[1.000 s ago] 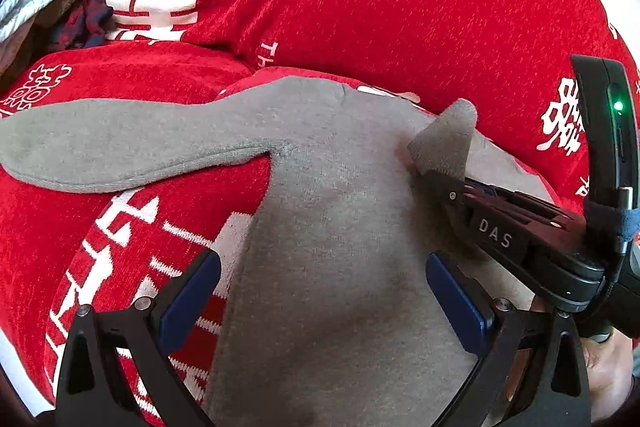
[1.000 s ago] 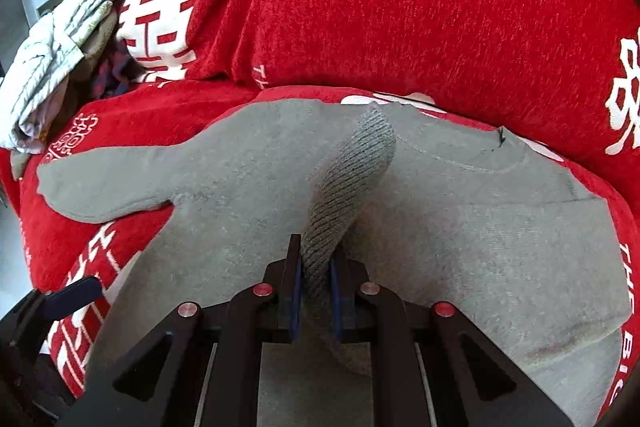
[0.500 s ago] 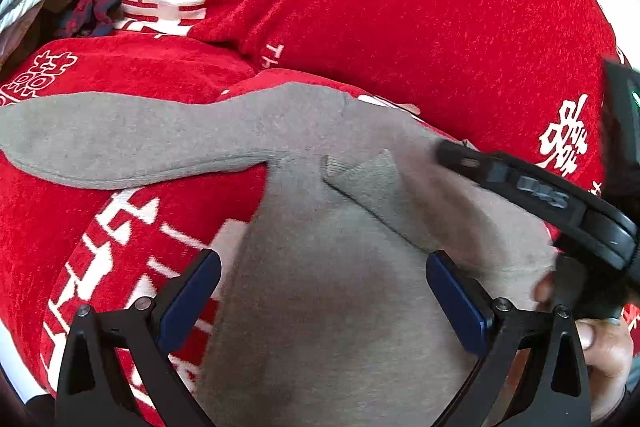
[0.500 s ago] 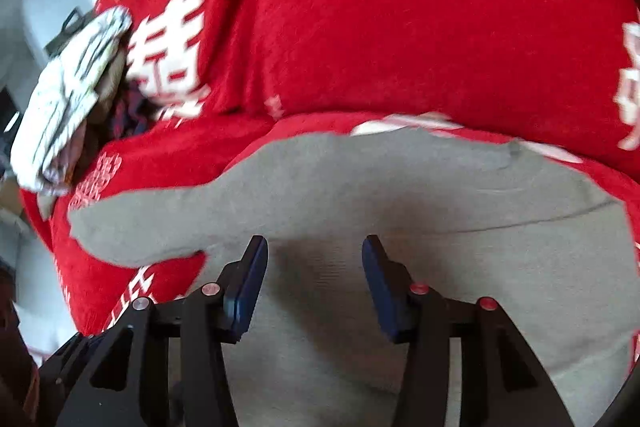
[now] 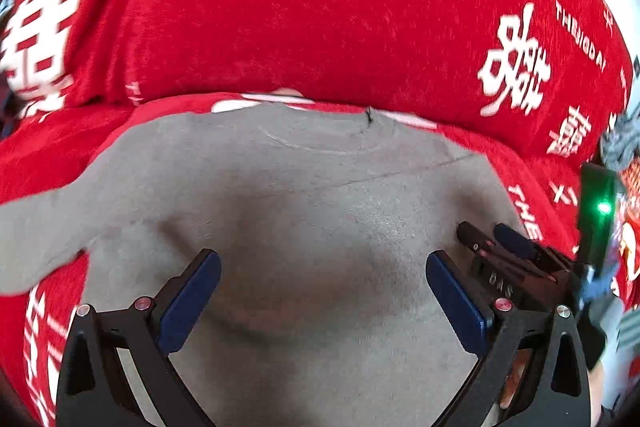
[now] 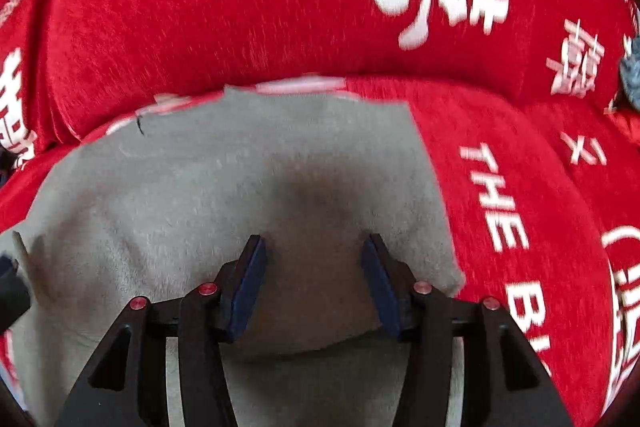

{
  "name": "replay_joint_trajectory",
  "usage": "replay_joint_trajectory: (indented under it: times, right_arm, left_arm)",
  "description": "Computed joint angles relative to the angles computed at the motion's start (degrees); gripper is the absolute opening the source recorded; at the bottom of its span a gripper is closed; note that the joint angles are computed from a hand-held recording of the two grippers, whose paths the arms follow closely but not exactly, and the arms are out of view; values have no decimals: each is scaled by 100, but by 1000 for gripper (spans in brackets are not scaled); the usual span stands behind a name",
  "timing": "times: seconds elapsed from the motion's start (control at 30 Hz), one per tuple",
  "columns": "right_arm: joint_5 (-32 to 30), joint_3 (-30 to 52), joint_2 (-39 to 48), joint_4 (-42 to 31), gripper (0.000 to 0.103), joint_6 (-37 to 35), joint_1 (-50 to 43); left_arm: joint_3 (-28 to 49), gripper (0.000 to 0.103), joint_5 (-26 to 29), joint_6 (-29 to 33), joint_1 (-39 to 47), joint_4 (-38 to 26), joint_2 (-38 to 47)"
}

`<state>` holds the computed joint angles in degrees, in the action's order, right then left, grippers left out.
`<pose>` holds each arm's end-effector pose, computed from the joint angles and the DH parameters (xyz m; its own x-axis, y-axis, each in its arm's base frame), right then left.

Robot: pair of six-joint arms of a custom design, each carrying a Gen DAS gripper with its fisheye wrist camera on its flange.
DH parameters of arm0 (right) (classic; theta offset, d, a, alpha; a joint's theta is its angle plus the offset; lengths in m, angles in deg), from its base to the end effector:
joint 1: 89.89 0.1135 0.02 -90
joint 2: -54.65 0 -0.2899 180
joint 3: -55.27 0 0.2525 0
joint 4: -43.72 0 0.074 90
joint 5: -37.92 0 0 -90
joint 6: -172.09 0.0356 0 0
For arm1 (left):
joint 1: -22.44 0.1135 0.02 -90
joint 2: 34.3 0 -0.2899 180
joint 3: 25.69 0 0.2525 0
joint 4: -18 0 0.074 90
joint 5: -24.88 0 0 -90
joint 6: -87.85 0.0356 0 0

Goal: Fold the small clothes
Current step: 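Open the right gripper to release the sleeve onto the body, then move the left gripper to the other grey sleeve and grasp its cuff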

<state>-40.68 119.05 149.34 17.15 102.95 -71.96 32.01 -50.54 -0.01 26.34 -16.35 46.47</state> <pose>0.3056 0.0915 0.1809 -0.8211 0.1012 -0.5617 0.0981 0.9945 0.0357 0.2642 0.0090 0.2093 -0.8375 -0.0209 -0.5460 0.1008 0.9762 -0.1919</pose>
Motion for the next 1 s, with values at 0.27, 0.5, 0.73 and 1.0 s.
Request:
replay_joint_trajectory:
  times: [0.27,0.5,0.73,1.0]
  right_arm:
    - [88,-43,54,104,65,-30,119]
    - [264,57,43,-84,67,-3,215]
    - [-19,276,192,-218,75,-77,386]
    - [63,1145,909,-646,82,-62,156]
  left_arm:
    - [-820,103,-72,915,1191,304,-129]
    - [-469,103,356,562,1982,-204,-182]
    - [-34,103,-210,-110,342,67,424]
    - [-200,103,-1137,-47,98,605,751]
